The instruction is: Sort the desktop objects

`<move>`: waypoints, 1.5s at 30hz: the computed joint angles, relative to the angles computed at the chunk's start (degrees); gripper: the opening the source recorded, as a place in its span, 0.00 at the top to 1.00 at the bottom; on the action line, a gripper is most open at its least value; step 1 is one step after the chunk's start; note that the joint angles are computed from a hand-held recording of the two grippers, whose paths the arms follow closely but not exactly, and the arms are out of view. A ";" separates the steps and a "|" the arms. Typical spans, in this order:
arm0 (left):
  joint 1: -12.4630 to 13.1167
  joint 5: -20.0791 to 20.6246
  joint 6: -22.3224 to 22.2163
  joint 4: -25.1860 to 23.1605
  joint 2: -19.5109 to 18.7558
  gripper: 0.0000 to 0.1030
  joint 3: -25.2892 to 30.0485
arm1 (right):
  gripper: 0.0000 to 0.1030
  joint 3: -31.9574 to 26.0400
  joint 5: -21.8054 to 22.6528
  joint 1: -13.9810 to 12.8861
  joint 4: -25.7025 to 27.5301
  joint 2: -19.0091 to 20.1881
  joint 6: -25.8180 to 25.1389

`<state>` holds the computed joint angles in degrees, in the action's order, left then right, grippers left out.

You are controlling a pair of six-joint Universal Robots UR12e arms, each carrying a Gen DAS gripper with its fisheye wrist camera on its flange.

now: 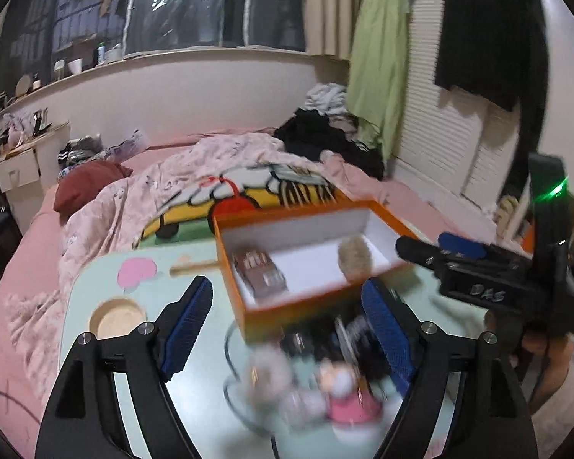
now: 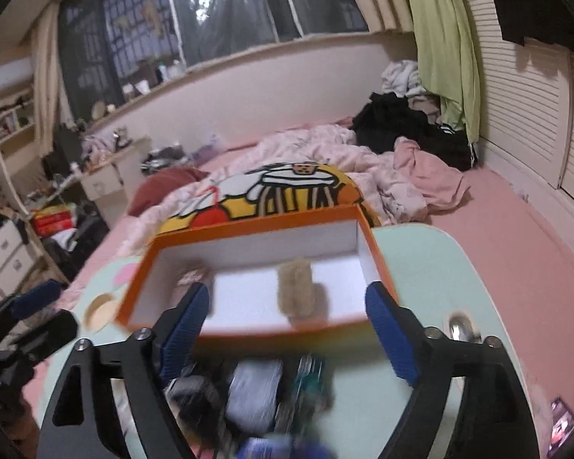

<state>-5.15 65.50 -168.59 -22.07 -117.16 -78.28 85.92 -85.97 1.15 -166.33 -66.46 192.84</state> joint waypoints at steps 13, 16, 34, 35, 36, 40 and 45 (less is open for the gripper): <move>-1.73 11.66 1.70 -3.88 4.17 0.18 -11.49 | 0.12 15.23 -5.53 2.35 2.62 -7.95 -8.16; -2.03 12.84 2.83 -3.83 4.04 0.14 -11.55 | 0.00 13.60 -4.55 2.04 8.69 -6.76 -8.39; -2.16 13.61 1.64 -2.50 3.93 0.05 -11.86 | 0.00 14.09 -4.09 1.52 6.13 -6.25 -9.18; -2.17 13.61 1.63 -2.48 3.92 0.05 -11.85 | 0.00 14.01 -4.12 1.57 6.16 -6.21 -9.15; -2.17 13.61 1.63 -2.48 3.92 0.05 -11.85 | 0.00 14.07 -4.08 1.53 6.10 -6.23 -9.19; -2.18 13.64 1.61 -2.46 3.91 0.05 -11.86 | 0.00 14.11 -4.08 1.54 6.08 -6.26 -9.20; -2.19 13.65 1.61 -2.43 3.90 0.05 -11.86 | 0.00 14.03 -4.11 1.61 6.14 -6.30 -9.21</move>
<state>-7.34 79.15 -166.98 -24.50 -113.27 -90.14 99.94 -90.08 2.76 -160.19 -72.76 183.63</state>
